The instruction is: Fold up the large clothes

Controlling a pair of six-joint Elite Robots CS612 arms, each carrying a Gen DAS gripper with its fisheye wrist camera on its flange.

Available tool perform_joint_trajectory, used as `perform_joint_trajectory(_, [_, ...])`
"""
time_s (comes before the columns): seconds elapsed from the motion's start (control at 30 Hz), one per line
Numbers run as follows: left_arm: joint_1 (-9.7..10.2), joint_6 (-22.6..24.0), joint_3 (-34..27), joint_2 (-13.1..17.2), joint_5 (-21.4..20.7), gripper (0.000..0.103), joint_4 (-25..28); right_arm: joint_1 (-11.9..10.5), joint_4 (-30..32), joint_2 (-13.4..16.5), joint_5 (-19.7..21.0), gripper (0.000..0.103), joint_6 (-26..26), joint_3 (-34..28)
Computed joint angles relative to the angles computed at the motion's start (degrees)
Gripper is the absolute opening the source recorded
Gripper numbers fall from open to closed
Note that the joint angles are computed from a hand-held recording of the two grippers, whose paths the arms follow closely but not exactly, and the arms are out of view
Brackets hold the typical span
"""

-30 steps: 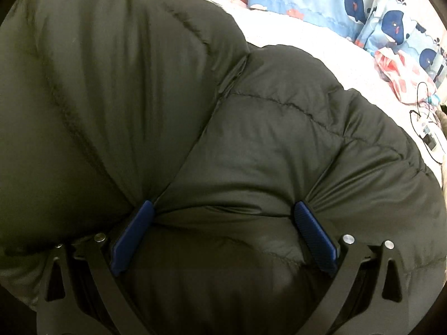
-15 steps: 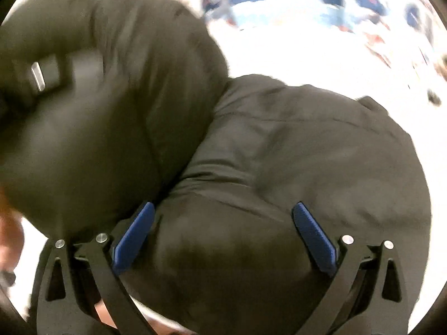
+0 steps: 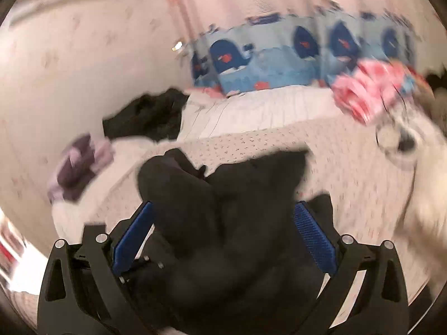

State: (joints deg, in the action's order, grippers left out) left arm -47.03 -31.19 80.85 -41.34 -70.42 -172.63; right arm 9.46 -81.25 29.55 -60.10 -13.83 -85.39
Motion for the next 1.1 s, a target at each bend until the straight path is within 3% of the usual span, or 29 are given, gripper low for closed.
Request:
perform_joint_trajectory(0.1, [-0.42,2.56,-1.72,0.76,1.40,0.047,2.42,2.61,4.51,-3.40,-4.96,0.097,-5.51,6.29])
perform_joint_trajectory(0.17, [-0.75,4.48,-3.13,1.35,2.32,0.053,3.95,4.25,6.73,-3.85,-10.07,0.097,-8.20,7.62])
perform_joint_trajectory(0.23, [-2.17,4.78,-3.83,1.43,3.09,0.063,5.31,5.48,5.37,-3.53,-18.19,0.097,-8.01,8.76])
perform_joint_trajectory(0.3, [-2.22,6.01,-3.78,1.27,2.04,0.067,5.06,5.78,4.31,-2.39,-24.24,0.097,-7.21,8.33])
perform_joint_trajectory(0.37, [-1.95,6.67,-3.92,1.07,0.79,0.070,5.25,5.40,5.92,-1.21,-25.43,0.097,-5.81,6.81])
perform_joint_trajectory(0.43, [-1.38,6.65,-3.02,0.15,-3.28,0.071,4.47,5.46,5.47,-0.35,-29.11,0.097,-5.72,6.86])
perform_joint_trajectory(0.6, [0.81,0.50,1.85,-2.59,-13.95,0.072,-4.83,4.04,5.95,1.56,-31.15,0.097,-4.40,5.89])
perform_joint_trajectory(0.7, [2.04,-4.77,6.24,-3.87,-15.46,0.079,-12.73,3.21,6.61,2.30,-31.16,0.097,-3.13,5.94])
perform_joint_trajectory(0.77, [2.52,-8.43,6.84,-3.89,-12.79,0.084,-14.32,2.54,7.23,2.90,-30.49,0.097,-2.38,5.61])
perform_joint_trajectory(0.9, [3.48,-12.53,5.11,-3.06,-11.06,0.085,-11.94,1.23,8.86,3.48,-28.72,0.097,-0.44,5.22])
perform_joint_trajectory(0.97, [3.41,-9.80,3.74,-2.52,-9.47,0.086,-8.24,0.77,10.23,3.47,-28.00,0.097,0.71,4.90])
perform_joint_trajectory(1.03, [2.59,-5.10,0.24,-1.39,-6.49,0.091,-0.12,0.52,11.17,3.38,-27.75,0.097,2.20,3.91])
perform_joint_trajectory(1.1, [1.77,-2.59,-2.08,-0.06,-4.35,0.091,3.96,0.33,9.05,4.03,-26.92,0.097,3.87,1.31])
